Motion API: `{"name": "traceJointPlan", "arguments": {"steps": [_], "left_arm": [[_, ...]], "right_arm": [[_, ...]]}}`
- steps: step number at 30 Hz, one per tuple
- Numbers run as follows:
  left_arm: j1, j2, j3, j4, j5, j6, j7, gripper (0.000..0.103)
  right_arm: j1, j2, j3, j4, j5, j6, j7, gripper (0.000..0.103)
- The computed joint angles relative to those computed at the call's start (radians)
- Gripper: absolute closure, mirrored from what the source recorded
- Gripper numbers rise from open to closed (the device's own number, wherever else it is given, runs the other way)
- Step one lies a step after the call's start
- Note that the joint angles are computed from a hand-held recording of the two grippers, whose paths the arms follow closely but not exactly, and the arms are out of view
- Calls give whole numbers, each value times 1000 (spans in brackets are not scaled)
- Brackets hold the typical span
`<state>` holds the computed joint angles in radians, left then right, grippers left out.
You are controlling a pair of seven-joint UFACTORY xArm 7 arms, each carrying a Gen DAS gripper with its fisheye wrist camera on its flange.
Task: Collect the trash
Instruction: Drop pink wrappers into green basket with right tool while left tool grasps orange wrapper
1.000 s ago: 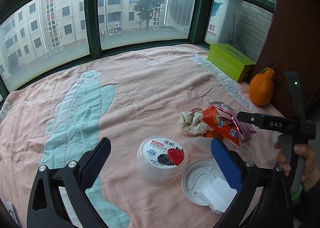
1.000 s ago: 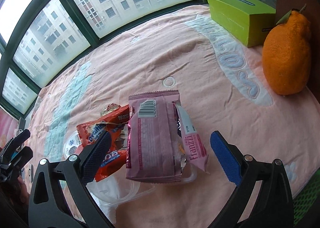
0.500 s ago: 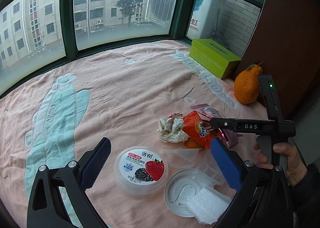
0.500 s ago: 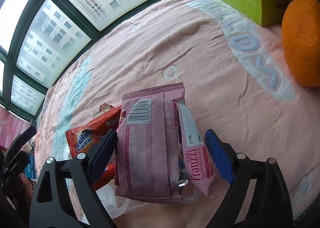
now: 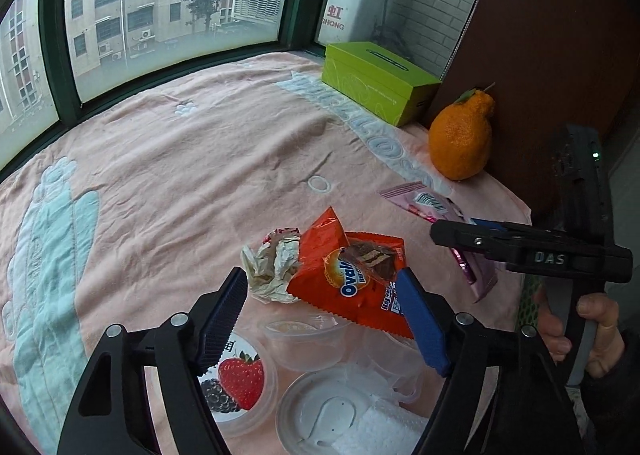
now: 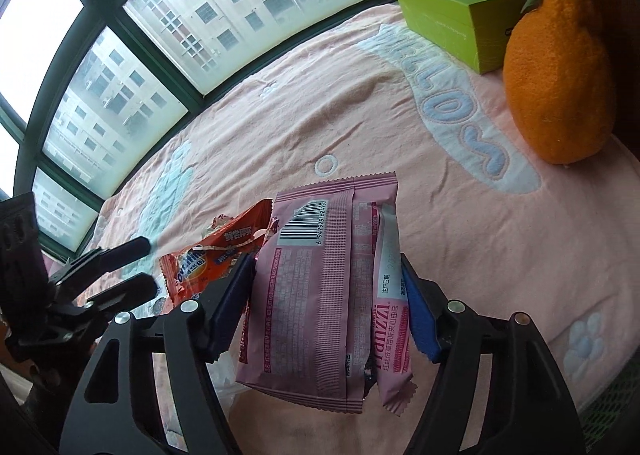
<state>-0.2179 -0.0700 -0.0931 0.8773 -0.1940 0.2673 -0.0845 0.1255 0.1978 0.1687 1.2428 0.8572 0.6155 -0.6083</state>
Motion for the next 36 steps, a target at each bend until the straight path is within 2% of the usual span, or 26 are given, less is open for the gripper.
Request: {"name": "traceJointPlan", "arguments": {"steps": [3, 6, 10, 14, 17, 22, 27, 33, 36], "left_arm": [[0, 40, -3, 33, 2, 14, 0, 33], [0, 68, -3, 57, -76, 22, 59, 38], [8, 96, -15, 82, -190, 35, 154, 54], [10, 100, -21, 83, -185, 33, 148, 70], [7, 81, -20, 62, -130, 12, 93, 77], [1, 36, -18, 32, -17, -2, -14, 82], [-20, -33, -13, 2, -38, -24, -12, 83], [-89, -97, 5, 0, -138, -37, 48, 83], [-120, -96, -9, 19, -147, -37, 59, 83]], "right_arm": [[-17, -62, -8, -57, 57, -2, -40, 33], [-20, -129, -33, -122, 111, -7, -75, 33], [-11, -218, -77, -212, 149, -27, -92, 33], [2, -308, -119, -311, 151, -66, -90, 33], [8, -367, -153, -381, 142, -87, -79, 33], [10, -448, -197, -490, 88, -145, -27, 33], [-7, -510, -247, -590, 16, -187, 50, 33], [-78, -554, -272, -691, -196, -232, 184, 32], [-107, -554, -281, -713, -294, -242, 240, 31]]}}
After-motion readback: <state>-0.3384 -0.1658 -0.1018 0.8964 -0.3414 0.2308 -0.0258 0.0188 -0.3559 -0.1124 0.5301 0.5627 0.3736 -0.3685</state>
